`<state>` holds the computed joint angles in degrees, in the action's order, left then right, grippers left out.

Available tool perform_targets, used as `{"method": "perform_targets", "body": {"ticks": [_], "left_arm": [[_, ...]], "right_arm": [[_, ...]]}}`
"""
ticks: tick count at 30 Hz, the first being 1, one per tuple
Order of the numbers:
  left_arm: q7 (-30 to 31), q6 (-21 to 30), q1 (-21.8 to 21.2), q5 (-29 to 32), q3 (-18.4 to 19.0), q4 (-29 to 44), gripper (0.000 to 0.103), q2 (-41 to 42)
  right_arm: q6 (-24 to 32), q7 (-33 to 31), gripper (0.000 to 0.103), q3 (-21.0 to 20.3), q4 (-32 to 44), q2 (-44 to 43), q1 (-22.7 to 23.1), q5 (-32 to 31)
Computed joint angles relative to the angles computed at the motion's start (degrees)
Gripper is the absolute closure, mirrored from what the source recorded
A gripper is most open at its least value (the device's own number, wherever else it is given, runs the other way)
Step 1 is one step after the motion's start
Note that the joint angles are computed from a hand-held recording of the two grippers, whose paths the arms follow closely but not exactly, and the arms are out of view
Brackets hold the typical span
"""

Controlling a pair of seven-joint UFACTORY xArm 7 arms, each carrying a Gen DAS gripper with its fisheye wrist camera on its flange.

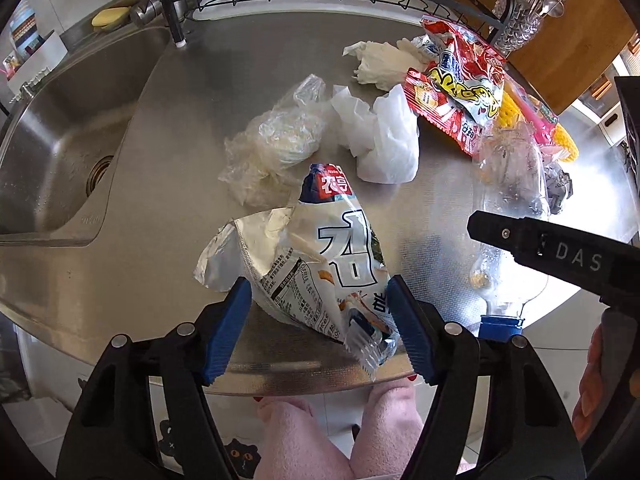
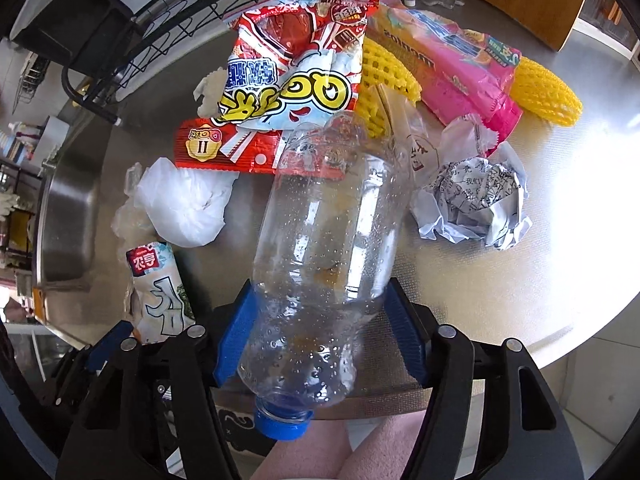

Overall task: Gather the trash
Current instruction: 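Grasp the clear bottle with the right tool while the left tool grasps the white snack bag, then carry the bottle and snack bag down over the black floor bin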

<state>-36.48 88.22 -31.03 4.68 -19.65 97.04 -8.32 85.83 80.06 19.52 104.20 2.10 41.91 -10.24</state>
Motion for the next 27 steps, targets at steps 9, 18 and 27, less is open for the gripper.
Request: {"method": "perform_targets", "body": {"ticks": [9,18,27], "left_arm": [[1.9,-0.8,-0.2,0.0,-0.5,-5.2,0.058,-3.4],[3.3,-3.0,1.5,-3.3,0.0,-8.0,0.092,-7.8],[8.8,-0.6,2.8,-5.0,-0.7,-8.2,0.095,-11.8]], "right_arm": [[0.8,-1.8,0.044,0.5,1.5,2.2,2.0,-3.0],[1.6,-0.9,0.052,0.4,2.7,3.1,4.9,-5.5],[5.2,8.4,0.052,2.8,2.0,0.0,8.7,-10.4]]}}
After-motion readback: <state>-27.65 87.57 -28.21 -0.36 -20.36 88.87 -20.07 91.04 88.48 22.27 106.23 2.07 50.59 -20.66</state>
